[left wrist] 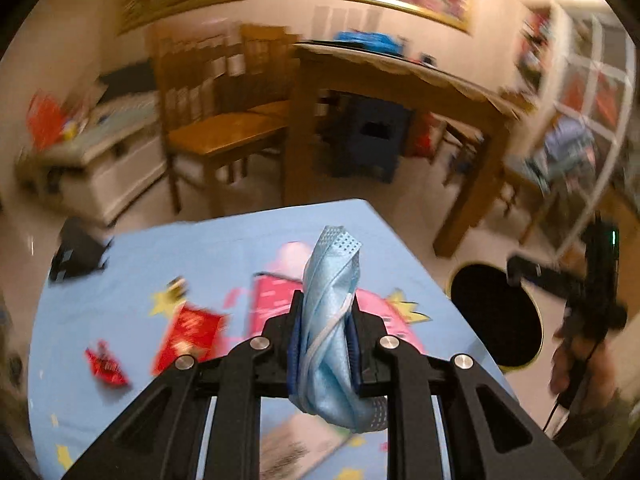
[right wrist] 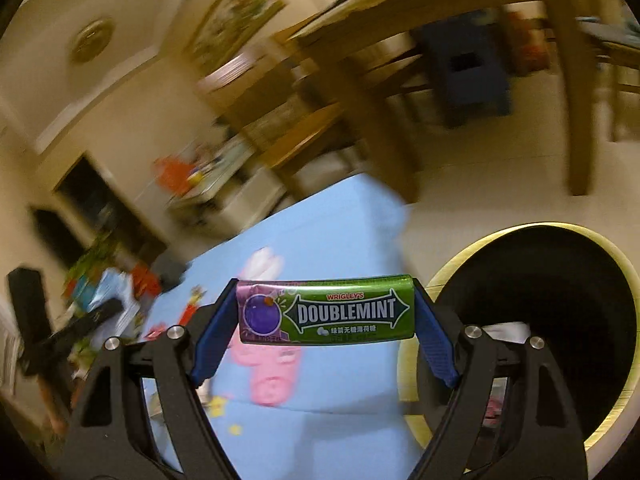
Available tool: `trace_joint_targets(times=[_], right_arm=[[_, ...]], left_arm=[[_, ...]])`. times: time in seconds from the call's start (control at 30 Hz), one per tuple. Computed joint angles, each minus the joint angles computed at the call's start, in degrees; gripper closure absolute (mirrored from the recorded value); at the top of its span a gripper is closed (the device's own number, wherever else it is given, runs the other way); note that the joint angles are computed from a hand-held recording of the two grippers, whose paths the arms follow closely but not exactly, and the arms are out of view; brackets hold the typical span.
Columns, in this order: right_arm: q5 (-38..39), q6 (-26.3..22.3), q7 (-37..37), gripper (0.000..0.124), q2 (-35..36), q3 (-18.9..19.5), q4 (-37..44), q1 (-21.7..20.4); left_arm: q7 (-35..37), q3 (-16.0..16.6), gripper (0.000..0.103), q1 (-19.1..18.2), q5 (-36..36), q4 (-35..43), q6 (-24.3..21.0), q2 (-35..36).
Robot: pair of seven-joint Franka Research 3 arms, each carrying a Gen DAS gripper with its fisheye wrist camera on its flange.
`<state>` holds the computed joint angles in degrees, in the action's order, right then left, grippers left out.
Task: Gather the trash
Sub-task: 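Carry the gum pack over the bin and open the right gripper, then carry the blue mask over the bin and open the left gripper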
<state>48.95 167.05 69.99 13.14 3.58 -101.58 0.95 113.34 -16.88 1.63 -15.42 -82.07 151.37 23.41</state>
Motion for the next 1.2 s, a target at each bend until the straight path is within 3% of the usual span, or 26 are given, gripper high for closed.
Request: trace_joint_targets(times=[0.1,0.23,0.3,0.33,0.5,0.77,0.87,0.93,1.07,1.2], right_arm=[[-20.78,2.41,19.65,0.044,-2.26,-9.39,-5.31,5.25],[-29.87,-1.64,29.26,0.043,-1.69,-11.61,-6.11,4.62],[-36.14,-5.26,35.94,0.034,-0.81,-13.49,-5.48,5.02],[-36.10,-6.14,36.93,0.027,-0.39,-12.99,-5.14,4.16],[-20.93,0.31,29.99,0.027,-2.73,-6.27,-9.31,-2.77],[-15.73,10.33,35.01,0.027,-5.81,-7.48,-14.84,-3.59],[-15.39,11.88,35.56,0.027,-7.04,-7.85,-16.15,-4.22],[-18.19,12.11,38.52,0.027,-7.12,-9.19,-16.38,-3.39],[-22.68,12.55,42.72,0.027,-8.12,-10.70,-17.77,-2.76],[-33.31,13.01,52.89,0.027,-8.31,-14.47,-18.37,-0.14]], left_arm=[[0.71,-1.03,0.085,-2.59,1.91,1.32,-0.02,1.46],[0.46,-1.67,0.085,-6.99,5.37,5.32,-0.55,5.14],[0.66,-2.08,0.084,-8.37,6.65,6.46,-0.45,6.47],[0.61,-2.04,0.084,-9.44,7.71,7.02,-0.16,7.21],[0.06,-1.99,0.084,-12.58,11.11,9.81,-0.98,10.22],[0.09,-1.71,0.083,-16.35,15.22,14.54,-1.98,14.73],[0.62,-1.88,0.076,-17.65,16.11,16.70,-2.08,16.41],[0.56,-1.70,0.050,-18.64,16.81,17.64,-1.28,17.25],[1.32,-2.08,0.048,-19.46,17.28,19.10,-1.01,18.38],[1.07,-1.78,0.046,-19.29,17.21,18.54,-0.38,18.02]])
